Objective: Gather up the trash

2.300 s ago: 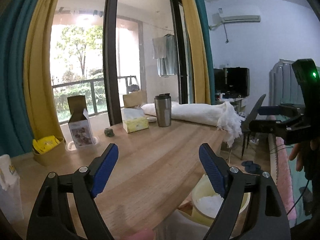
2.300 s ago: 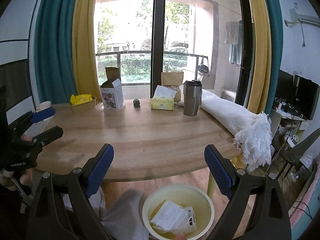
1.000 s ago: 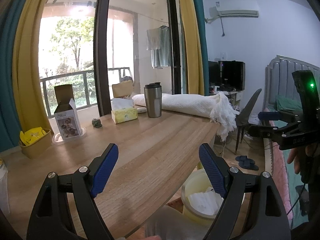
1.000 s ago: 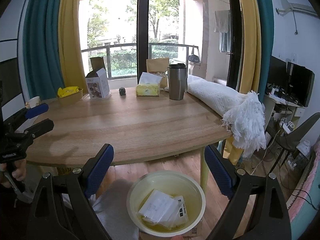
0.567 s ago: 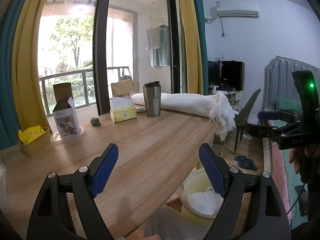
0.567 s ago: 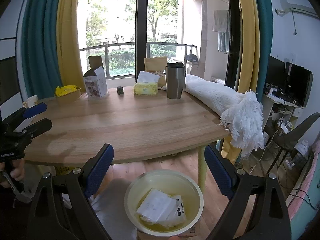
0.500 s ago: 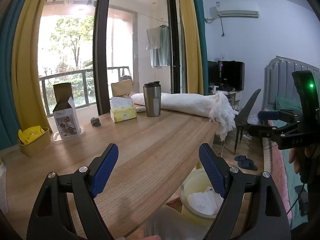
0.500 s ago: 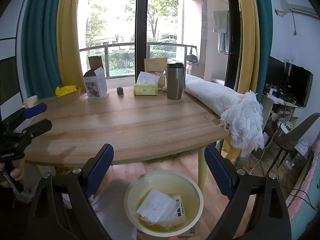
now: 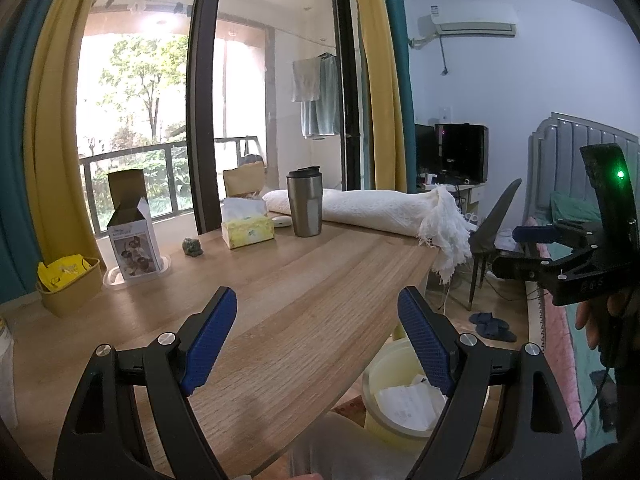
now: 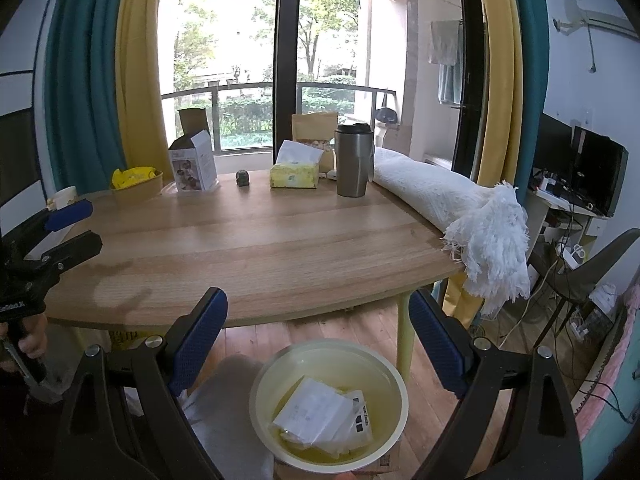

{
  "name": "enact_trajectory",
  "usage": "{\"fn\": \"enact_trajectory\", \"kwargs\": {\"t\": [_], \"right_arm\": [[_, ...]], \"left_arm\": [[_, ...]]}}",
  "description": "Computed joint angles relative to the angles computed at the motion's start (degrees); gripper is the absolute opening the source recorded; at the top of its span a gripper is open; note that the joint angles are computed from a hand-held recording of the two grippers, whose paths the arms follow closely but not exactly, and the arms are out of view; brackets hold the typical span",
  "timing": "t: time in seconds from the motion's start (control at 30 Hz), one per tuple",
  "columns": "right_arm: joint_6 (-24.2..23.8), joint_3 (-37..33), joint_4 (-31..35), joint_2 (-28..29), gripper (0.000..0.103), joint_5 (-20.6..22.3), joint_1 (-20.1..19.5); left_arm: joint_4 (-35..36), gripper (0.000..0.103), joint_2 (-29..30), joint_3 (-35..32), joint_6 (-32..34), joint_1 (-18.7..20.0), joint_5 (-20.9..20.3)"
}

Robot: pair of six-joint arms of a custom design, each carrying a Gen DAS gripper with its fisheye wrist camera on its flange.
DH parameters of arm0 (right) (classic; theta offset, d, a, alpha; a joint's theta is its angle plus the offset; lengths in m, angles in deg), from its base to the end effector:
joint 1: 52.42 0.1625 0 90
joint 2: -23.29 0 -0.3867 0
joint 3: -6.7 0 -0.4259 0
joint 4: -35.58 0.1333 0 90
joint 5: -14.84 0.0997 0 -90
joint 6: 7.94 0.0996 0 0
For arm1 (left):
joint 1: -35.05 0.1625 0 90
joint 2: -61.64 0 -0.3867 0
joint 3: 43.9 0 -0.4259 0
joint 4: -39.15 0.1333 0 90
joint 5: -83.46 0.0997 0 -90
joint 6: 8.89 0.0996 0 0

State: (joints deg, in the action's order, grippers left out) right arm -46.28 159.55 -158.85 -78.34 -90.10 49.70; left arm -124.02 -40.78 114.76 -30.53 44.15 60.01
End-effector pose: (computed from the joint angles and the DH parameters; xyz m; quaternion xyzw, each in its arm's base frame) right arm 0.1736 -0.2957 0.2315 0.3252 -0.8268 0.4061 0.2139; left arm -0.2216 -0.2630 0.1772 0.3386 0.7587 -0.5003 0.2435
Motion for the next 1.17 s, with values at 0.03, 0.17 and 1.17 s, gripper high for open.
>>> {"fn": "enact_trajectory", "kwargs": {"t": [0.03, 0.17, 1.17], "right_arm": [[-0.1, 0.0, 0.0, 0.0, 0.092, 0.0, 0.0], [-0.1, 0.0, -0.1, 0.1, 0.092, -0.2, 0.2], [-0.6, 0.4, -1.0, 0.4, 0.092, 0.1, -0.2]], "left_arm": [[-0.2, 0.085, -0.1, 0.0, 0.3, 0.1, -0.2], [-0.1, 0.085, -0.1, 0.0, 0.2, 0.1, -0.2], [-3.3, 0.085, 1.3, -0.6, 2.5, 1.1, -1.2]]}}
